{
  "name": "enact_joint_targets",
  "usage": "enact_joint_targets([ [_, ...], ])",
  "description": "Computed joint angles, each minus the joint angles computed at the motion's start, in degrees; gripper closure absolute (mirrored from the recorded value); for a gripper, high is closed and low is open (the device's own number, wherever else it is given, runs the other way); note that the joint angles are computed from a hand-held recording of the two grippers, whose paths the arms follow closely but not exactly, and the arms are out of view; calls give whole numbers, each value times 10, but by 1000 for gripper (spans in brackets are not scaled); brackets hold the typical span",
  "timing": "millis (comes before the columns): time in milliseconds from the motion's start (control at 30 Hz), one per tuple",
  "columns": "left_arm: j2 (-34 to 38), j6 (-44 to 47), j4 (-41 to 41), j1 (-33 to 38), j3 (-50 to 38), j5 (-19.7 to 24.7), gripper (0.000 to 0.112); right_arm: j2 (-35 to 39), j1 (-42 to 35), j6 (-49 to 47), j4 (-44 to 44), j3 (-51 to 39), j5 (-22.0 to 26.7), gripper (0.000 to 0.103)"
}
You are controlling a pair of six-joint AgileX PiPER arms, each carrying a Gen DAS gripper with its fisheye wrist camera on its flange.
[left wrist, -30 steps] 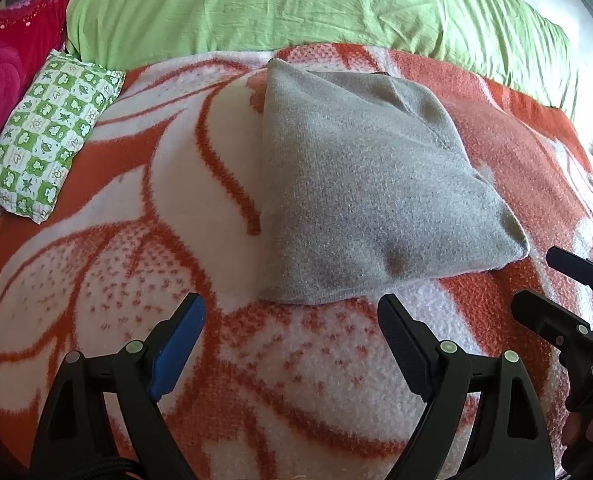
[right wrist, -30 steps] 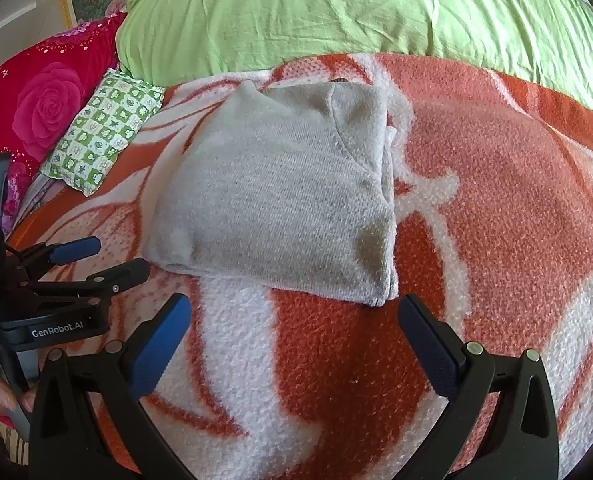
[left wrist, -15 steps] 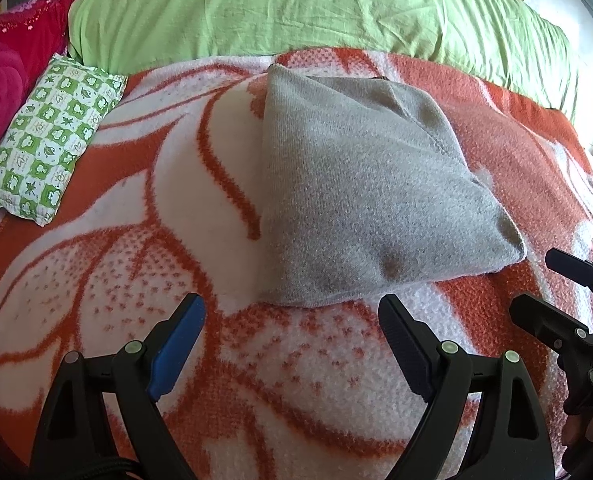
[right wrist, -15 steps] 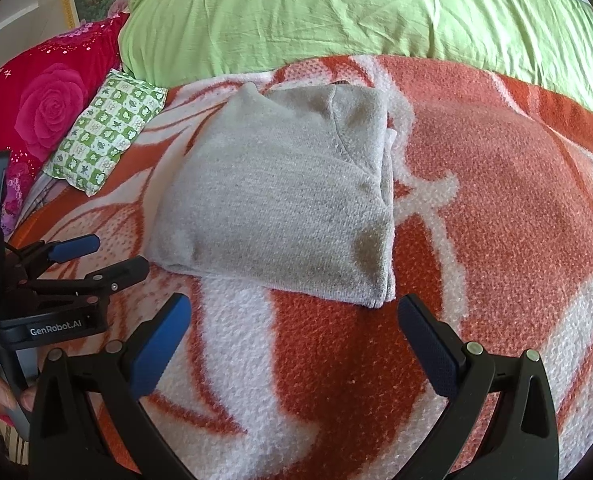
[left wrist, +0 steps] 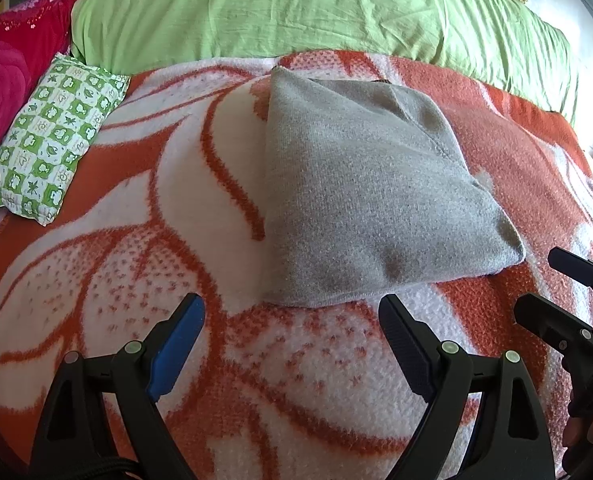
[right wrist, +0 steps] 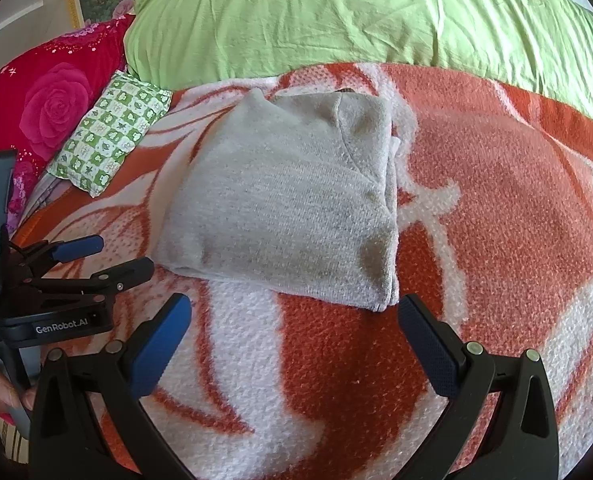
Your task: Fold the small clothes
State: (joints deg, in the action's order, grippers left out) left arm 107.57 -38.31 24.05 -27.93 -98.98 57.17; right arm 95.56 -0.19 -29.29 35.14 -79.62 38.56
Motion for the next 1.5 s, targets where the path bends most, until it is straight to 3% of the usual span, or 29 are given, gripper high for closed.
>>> enact_joint_targets([
  [1500,11,2,-4,-2,-27,13,21,-1,2,16,-4,-15,-3,0],
])
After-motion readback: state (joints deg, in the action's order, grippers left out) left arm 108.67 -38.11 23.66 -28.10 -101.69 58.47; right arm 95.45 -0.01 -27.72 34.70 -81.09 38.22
